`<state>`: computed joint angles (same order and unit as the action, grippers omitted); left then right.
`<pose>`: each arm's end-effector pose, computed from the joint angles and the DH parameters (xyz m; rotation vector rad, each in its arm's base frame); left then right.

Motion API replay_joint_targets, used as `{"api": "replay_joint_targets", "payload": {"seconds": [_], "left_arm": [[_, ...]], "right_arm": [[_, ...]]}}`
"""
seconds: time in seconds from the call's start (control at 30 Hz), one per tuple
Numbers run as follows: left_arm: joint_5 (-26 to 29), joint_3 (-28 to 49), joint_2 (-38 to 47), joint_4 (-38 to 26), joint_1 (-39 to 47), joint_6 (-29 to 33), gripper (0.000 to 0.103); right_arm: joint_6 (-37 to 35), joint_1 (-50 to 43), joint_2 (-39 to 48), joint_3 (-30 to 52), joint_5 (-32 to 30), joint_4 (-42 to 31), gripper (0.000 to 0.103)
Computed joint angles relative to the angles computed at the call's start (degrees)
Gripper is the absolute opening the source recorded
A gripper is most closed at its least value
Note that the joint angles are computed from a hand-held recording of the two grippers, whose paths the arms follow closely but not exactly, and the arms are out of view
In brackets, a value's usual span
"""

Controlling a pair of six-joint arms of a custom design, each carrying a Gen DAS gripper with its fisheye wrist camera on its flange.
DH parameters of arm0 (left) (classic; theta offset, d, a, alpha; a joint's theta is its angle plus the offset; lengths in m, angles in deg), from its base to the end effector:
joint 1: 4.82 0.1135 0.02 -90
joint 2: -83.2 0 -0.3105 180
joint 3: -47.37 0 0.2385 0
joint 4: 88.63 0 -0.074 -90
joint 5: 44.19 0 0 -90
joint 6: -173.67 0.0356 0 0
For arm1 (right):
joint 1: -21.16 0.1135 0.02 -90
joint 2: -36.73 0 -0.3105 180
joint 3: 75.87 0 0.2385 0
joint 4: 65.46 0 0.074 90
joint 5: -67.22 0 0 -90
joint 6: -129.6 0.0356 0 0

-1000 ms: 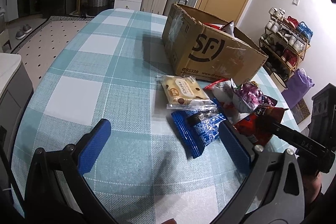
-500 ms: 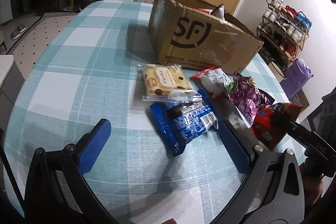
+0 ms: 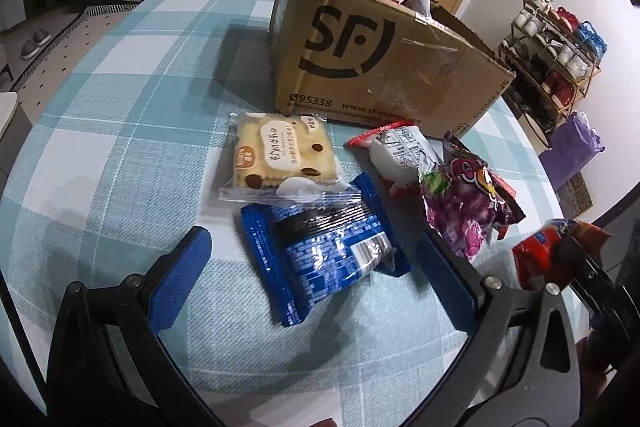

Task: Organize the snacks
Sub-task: 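Lift the red bag with the right tool while the left tool grasps the blue pack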

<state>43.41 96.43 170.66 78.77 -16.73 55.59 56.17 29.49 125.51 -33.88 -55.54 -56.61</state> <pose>0.2568 -0.0526 0.1904 -0.3665 2.4494 -0.2511 0.2531 0.0565 0.1862 -0.1588 2.2433 0.8733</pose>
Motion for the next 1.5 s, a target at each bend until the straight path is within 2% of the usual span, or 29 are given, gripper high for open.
{"api": "replay_joint_targets", "payload": {"seconds": [0.17,0.43,0.47,0.6,0.63,0.67,0.7,0.73,0.8,1.13,1.5], "left_arm": [[-1.96,2.92,3.16,-2.08,-1.25,-1.74,0.102],[-8.61,6.81,6.59,-6.09,-4.75,-2.93,0.1],[-9.39,6.63,6.47,-5.99,-5.37,-2.82,0.095],[-10.76,4.7,5.17,-4.22,-5.96,-2.49,0.086],[-10.93,4.44,4.83,-4.29,-6.08,-2.25,0.079],[-11.34,4.24,4.34,-4.39,-6.35,-1.83,0.066],[-10.95,3.69,3.6,-4.12,-6.21,-2.12,0.062],[-10.16,3.04,3.1,-3.54,-5.84,-2.33,0.053],[-9.05,2.16,1.98,-3.17,-5.45,-1.98,0.046],[-6.89,-0.64,-2.22,-3.89,-5.96,-1.49,0.044],[-8.67,-1.59,-9.6,-6.93,-8.71,-2.23,0.044]], "right_arm": [[-1.18,-1.99,-0.7,-0.9,-2.03,0.04,0.041],[-1.8,-3.58,-0.91,-2.08,-4.78,0.73,0.041],[-1.84,-3.8,-0.91,-2.17,-5.05,0.8,0.041],[-1.61,-4.23,-0.94,-2.43,-5.57,0.87,0.041],[-1.49,-4.16,-1.08,-2.5,-5.62,0.78,0.041],[-1.5,-4.02,-1.15,-2.52,-5.71,0.64,0.041],[-1.52,-3.86,-1.3,-2.59,-5.65,0.57,0.041],[-1.47,-3.59,-1.62,-2.77,-5.46,0.61,0.041],[-1.4,-3.18,-1.74,-2.64,-5.35,0.41,0.041],[-1.01,-2.12,-5.24,-3.02,-3.99,-0.72,0.041],[-1.22,-1.4,-11.28,-4.13,-2.78,-4.22,0.041]]}}
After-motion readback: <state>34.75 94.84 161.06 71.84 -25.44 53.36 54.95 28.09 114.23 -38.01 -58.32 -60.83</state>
